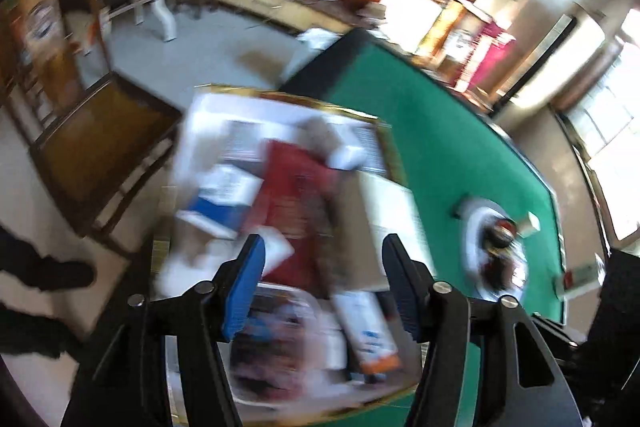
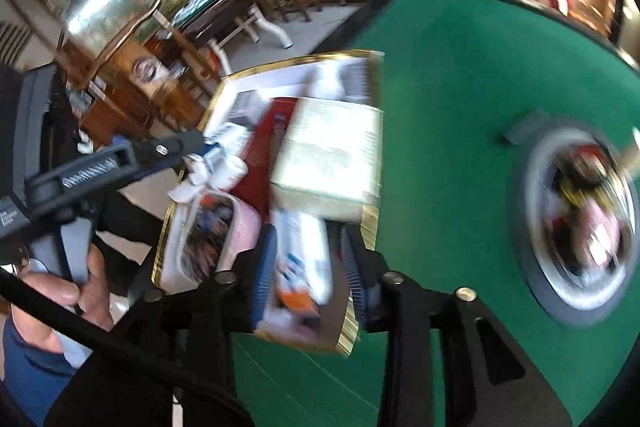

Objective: Organize objects
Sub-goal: 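Lower the medicine box and pen into the tray box and open both grippers, then move both grippers back over the turntable toward the pink plush toy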

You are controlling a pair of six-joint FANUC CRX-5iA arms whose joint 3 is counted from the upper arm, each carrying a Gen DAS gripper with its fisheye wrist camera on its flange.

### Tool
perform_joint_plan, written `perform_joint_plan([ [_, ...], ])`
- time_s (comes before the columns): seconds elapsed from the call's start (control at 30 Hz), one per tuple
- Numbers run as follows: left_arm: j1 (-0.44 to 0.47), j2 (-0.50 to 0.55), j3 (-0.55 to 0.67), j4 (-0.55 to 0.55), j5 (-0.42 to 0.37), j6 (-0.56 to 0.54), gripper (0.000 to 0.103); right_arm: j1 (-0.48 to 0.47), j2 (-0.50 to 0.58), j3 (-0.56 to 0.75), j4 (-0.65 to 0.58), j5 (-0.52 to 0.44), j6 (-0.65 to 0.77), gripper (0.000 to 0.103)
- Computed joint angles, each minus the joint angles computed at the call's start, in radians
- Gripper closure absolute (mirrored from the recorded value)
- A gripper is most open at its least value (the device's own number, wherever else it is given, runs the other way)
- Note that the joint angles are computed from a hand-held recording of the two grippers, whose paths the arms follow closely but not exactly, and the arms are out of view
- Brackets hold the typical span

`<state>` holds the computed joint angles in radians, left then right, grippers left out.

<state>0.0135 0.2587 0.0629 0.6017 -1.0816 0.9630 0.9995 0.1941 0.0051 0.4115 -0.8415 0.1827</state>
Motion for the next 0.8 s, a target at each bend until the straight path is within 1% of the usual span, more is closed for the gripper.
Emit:
perform_joint_plan([
  [0.07,-0.051,-0.005,-0.005,0.015,-0.033,-0.04,0.038,0.017,-0.083,-0.114,0.045,-0.003,-0.11,0.067],
  [0.13,-0.101,0.005,0.008,0.021,-0.063,-0.057,0.038,0.034,-0.157,-0.205,0.07,-0.033,-0.207,0.067],
  [0.2,-0.168,0.029,0.029,0.022,-0.111,-0.061,0.038,0.054,-0.249,-0.312,0.094,-0.05,-0.316,0.067],
  [0.3,-0.268,0.054,0.055,0.003,-0.133,-0.047,0.038,0.092,-0.356,-0.415,0.122,-0.11,-0.434,0.067],
  [0.37,-0.326,0.07,0.074,-0.008,-0.128,-0.03,0.038,0.123,-0.423,-0.478,0.137,-0.148,-0.508,0.067],
  [0.43,-0.393,0.08,0.09,-0.032,-0.087,-0.022,0.038,0.155,-0.484,-0.527,0.138,-0.183,-0.56,0.067],
  [0.47,-0.411,0.071,0.08,-0.044,-0.07,-0.021,0.038,0.176,-0.515,-0.55,0.142,-0.206,-0.588,0.067],
  [0.6,-0.509,0.091,0.13,-0.17,-0.005,0.041,0.038,0.246,-0.619,-0.628,0.142,-0.281,-0.672,0.067],
  [0.67,-0.548,0.122,0.186,-0.268,-0.01,0.109,0.038,0.279,-0.661,-0.657,0.143,-0.318,-0.709,0.067],
  [0.73,-0.569,0.133,0.202,-0.315,0.0,0.134,0.038,0.305,-0.706,-0.684,0.137,-0.349,-0.739,0.067],
  [0.77,-0.582,0.139,0.219,-0.366,0.002,0.167,0.038,0.317,-0.731,-0.701,0.138,-0.365,-0.753,0.067],
  [0.8,-0.586,0.148,0.229,-0.383,-0.001,0.18,0.038,0.32,-0.738,-0.706,0.136,-0.37,-0.757,0.067],
])
